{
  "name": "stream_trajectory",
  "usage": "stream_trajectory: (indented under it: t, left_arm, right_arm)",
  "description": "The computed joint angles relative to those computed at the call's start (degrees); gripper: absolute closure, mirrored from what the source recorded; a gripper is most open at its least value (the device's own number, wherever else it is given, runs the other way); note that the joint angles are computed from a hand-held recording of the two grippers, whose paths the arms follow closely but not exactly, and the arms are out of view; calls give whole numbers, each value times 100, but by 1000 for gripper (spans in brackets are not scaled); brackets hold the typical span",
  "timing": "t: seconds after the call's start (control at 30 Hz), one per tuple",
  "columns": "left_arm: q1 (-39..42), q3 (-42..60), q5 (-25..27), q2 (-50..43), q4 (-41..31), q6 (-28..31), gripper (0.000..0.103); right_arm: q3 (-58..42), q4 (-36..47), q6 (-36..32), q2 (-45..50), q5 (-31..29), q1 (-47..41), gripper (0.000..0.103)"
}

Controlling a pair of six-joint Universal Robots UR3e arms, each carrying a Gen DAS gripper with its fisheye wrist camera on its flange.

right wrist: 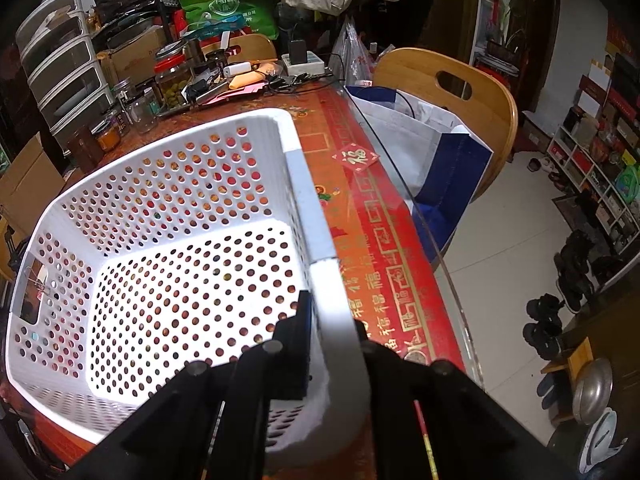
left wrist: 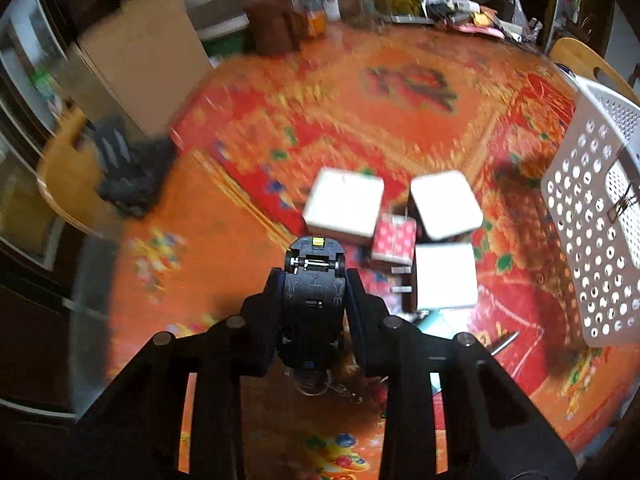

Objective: Organize rigid objects
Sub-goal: 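Carry the black toy car into the white basket and open the left tool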

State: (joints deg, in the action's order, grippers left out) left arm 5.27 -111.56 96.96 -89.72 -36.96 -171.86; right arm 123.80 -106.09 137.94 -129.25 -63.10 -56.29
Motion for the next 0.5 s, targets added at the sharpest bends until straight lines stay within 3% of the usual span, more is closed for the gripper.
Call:
stream_trajectory:
  t: [0.33, 0.5]
  left_arm:
    - [-1373, 1313, 1123, 137, -737, -426, 75]
    - [-2586, 2712, 1641, -398, -1412, -745, 75]
  right_arm:
    - [10, 9, -68, -17, 9, -18, 97]
    - [18, 2, -77, 15, 59, -42, 97]
